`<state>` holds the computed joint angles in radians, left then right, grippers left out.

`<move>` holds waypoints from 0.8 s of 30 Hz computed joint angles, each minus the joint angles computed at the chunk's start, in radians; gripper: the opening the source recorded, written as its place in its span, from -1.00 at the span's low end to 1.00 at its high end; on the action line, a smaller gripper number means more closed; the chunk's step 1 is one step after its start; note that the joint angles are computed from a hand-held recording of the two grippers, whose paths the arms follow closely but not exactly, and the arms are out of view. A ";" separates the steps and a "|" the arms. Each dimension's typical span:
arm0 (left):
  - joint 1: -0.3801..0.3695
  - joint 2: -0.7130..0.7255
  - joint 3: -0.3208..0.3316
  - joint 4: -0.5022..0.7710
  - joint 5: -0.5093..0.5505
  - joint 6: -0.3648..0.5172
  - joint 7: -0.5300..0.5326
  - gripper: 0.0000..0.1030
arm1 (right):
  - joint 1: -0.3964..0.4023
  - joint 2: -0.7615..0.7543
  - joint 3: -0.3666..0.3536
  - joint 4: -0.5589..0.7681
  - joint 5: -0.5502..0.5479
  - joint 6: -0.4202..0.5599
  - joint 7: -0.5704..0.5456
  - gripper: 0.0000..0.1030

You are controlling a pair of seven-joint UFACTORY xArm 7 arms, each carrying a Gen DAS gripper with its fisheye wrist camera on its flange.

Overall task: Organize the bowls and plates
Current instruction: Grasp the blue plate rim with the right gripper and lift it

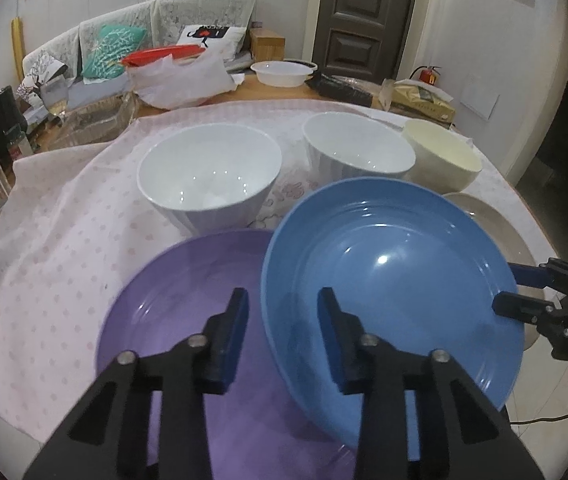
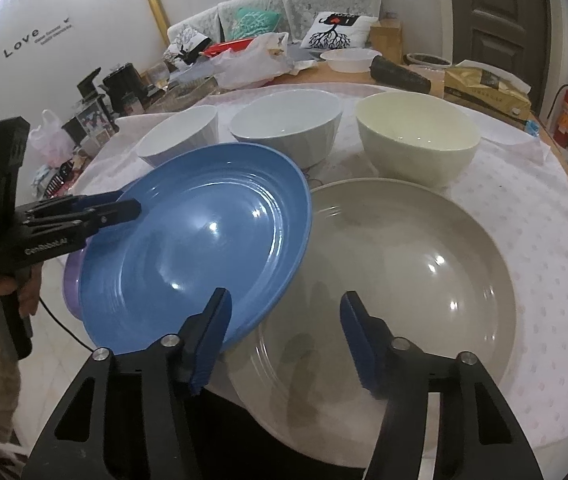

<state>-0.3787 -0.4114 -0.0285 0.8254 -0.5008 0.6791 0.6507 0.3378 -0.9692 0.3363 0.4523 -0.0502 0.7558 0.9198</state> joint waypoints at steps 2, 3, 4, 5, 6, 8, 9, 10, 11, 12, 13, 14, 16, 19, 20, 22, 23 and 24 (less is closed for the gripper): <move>0.003 0.006 -0.004 0.000 0.010 -0.004 -0.001 -0.56 | -0.001 0.013 -0.001 0.006 -0.001 -0.007 -0.002 -0.14; 0.004 0.009 -0.006 0.000 0.014 -0.005 -0.001 -0.61 | -0.001 0.017 -0.003 0.006 0.000 -0.011 -0.003 -0.18; 0.004 0.012 -0.005 0.002 0.016 -0.004 0.001 -0.65 | 0.000 0.020 -0.005 0.006 0.001 -0.016 -0.005 -0.22; 0.004 0.013 -0.006 0.002 0.017 -0.002 0.002 -0.67 | -0.002 0.033 -0.005 0.013 0.001 -0.021 -0.005 -0.23; 0.003 0.013 -0.005 0.003 0.016 0.002 0.004 -0.68 | 0.000 0.035 -0.008 0.013 0.002 -0.024 -0.007 -0.25; 0.001 0.013 -0.004 0.008 0.013 0.013 0.006 -0.68 | 0.001 0.039 -0.010 0.014 0.004 -0.032 -0.009 -0.25; -0.002 0.014 -0.002 0.010 0.008 0.018 0.010 -0.68 | 0.002 0.040 -0.012 0.013 0.005 -0.036 -0.011 -0.25; -0.003 0.013 -0.004 0.012 0.005 0.023 0.011 -0.68 | 0.003 0.040 -0.013 0.014 0.004 -0.040 -0.013 -0.25; -0.004 0.010 -0.008 0.011 0.006 0.023 0.011 -0.68 | 0.003 0.040 -0.014 0.016 0.004 -0.043 -0.016 -0.25; -0.002 0.006 -0.014 0.009 0.013 0.019 0.006 -0.68 | 0.001 0.042 -0.010 0.019 0.002 -0.044 -0.015 -0.25; -0.001 0.003 -0.023 0.007 0.022 0.013 -0.002 -0.68 | -0.006 0.045 -0.005 0.027 -0.002 -0.032 -0.012 -0.24; -0.001 0.001 -0.028 0.006 0.031 0.011 -0.010 -0.68 | -0.008 0.044 -0.003 0.028 -0.005 -0.027 -0.011 -0.24; -0.003 -0.003 -0.033 0.007 0.042 0.015 -0.024 -0.68 | -0.008 0.032 -0.005 0.020 -0.001 -0.027 -0.003 -0.24; -0.014 -0.023 -0.045 0.002 0.058 0.011 -0.039 -0.68 | -0.008 -0.001 -0.002 0.005 0.002 -0.017 0.014 -0.24; -0.019 -0.026 -0.047 0.002 0.061 0.010 -0.042 -0.68 | -0.009 -0.017 0.001 0.000 -0.001 -0.010 0.019 -0.24; -0.031 -0.034 -0.055 0.004 0.069 0.008 -0.052 -0.67 | -0.010 -0.058 0.004 -0.013 -0.005 0.011 0.029 -0.24; -0.038 -0.037 -0.061 0.006 0.074 0.008 -0.059 -0.67 | -0.012 -0.082 0.005 -0.020 -0.007 0.025 0.034 -0.24; -0.045 -0.040 -0.065 0.007 0.077 0.009 -0.063 -0.67 | -0.012 -0.103 0.005 -0.025 -0.009 0.037 0.037 -0.24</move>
